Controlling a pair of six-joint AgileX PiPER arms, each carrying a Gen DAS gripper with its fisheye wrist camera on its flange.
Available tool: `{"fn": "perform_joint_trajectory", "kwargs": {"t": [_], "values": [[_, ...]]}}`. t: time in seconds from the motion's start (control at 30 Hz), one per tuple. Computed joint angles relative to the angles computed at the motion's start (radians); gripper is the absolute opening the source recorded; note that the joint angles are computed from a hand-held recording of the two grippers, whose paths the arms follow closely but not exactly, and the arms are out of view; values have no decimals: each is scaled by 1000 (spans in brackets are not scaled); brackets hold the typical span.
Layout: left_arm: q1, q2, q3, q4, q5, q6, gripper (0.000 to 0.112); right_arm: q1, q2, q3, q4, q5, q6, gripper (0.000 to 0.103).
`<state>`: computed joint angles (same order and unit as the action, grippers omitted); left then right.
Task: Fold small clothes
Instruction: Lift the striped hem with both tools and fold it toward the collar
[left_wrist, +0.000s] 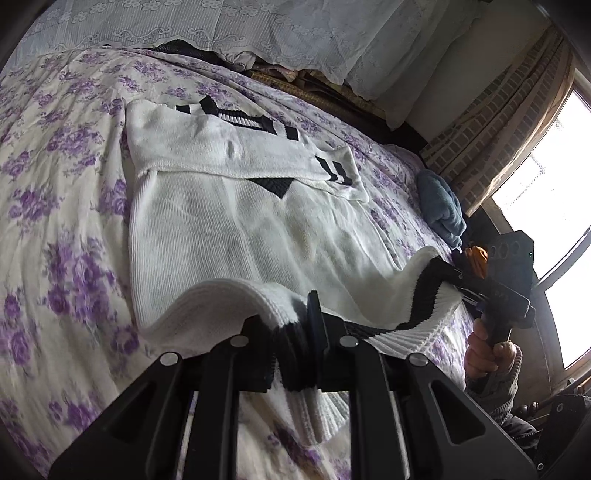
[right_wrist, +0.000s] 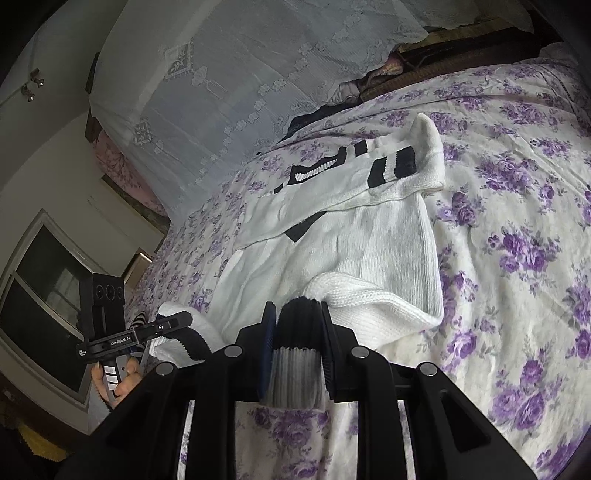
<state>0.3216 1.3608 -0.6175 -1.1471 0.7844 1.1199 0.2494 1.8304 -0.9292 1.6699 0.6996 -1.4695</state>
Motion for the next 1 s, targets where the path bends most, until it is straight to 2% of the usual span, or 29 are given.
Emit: {"fn": "perform_joint_trajectory", "kwargs": {"t": [0.3, 0.67, 1.0], "values": [[-32, 146, -142, 13, -43, -55, 14, 32, 126, -244, -220, -67, 261, 23], [-72, 326, -377, 128, -108, -221, 14, 59, 321, -606, -548, -66, 644, 23], [-79, 474, -624, 192, -94, -333, 14, 76, 576, -1124, -850, 54, 1038, 23]]}}
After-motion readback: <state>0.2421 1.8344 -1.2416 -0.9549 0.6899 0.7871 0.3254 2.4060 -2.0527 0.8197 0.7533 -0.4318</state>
